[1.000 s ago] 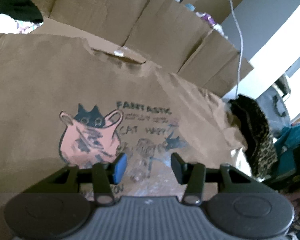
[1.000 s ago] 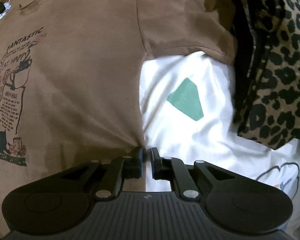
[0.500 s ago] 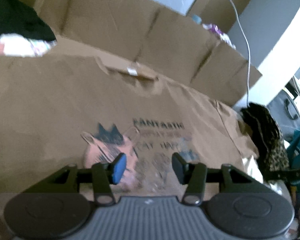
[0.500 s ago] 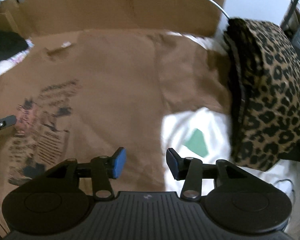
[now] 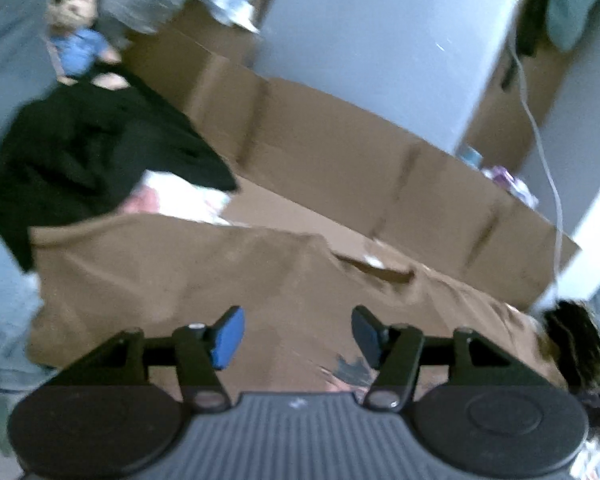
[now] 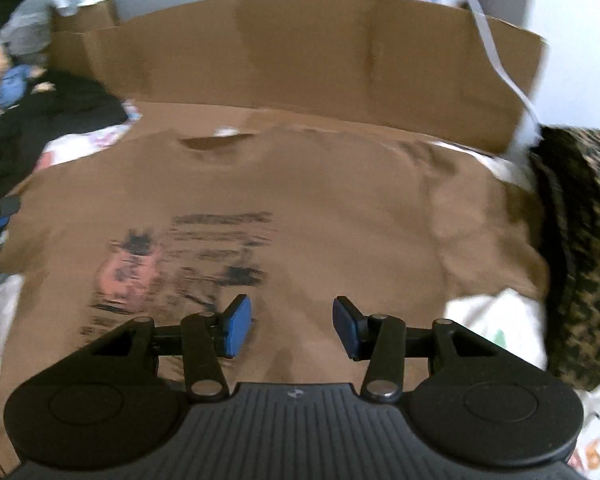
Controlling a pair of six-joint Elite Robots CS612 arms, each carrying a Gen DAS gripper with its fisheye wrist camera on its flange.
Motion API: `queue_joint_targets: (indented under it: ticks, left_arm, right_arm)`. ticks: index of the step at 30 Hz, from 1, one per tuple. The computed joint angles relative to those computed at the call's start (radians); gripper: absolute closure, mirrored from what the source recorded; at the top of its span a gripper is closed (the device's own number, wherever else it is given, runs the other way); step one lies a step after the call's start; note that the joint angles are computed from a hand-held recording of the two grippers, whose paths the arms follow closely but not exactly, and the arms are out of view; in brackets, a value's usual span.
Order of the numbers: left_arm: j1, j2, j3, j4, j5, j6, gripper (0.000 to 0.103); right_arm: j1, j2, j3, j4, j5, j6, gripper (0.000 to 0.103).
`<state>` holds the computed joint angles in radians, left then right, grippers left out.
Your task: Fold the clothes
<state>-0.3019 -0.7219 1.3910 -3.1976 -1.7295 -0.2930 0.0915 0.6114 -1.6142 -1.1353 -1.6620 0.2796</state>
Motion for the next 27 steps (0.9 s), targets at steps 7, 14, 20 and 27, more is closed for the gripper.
queue_joint_targets:
  ticks: [7, 14, 20, 27]
  left_arm:
    - [0.018, -0.039, 0.036, 0.042, 0.181, -0.062, 0.041]
    - [0.046, -0.056, 0.072, 0.080, 0.251, -0.190, 0.043]
    - [0.056, -0.030, 0.068, 0.109, 0.294, -0.332, 0.067]
    - [0.077, -0.002, 0.051, 0.137, 0.231, -0.457, 0.094]
  right_arm:
    - [0.027, -0.029, 0.080, -0.096, 0.044, -0.005, 0.051]
    - [0.065, -0.038, 0.125, -0.164, 0.056, -0.021, 0.051]
    - [0.093, -0.041, 0.157, -0.205, 0.050, -0.043, 0.051]
    - [0.123, -0.042, 0.212, -0.264, 0.099, -0.075, 0.051]
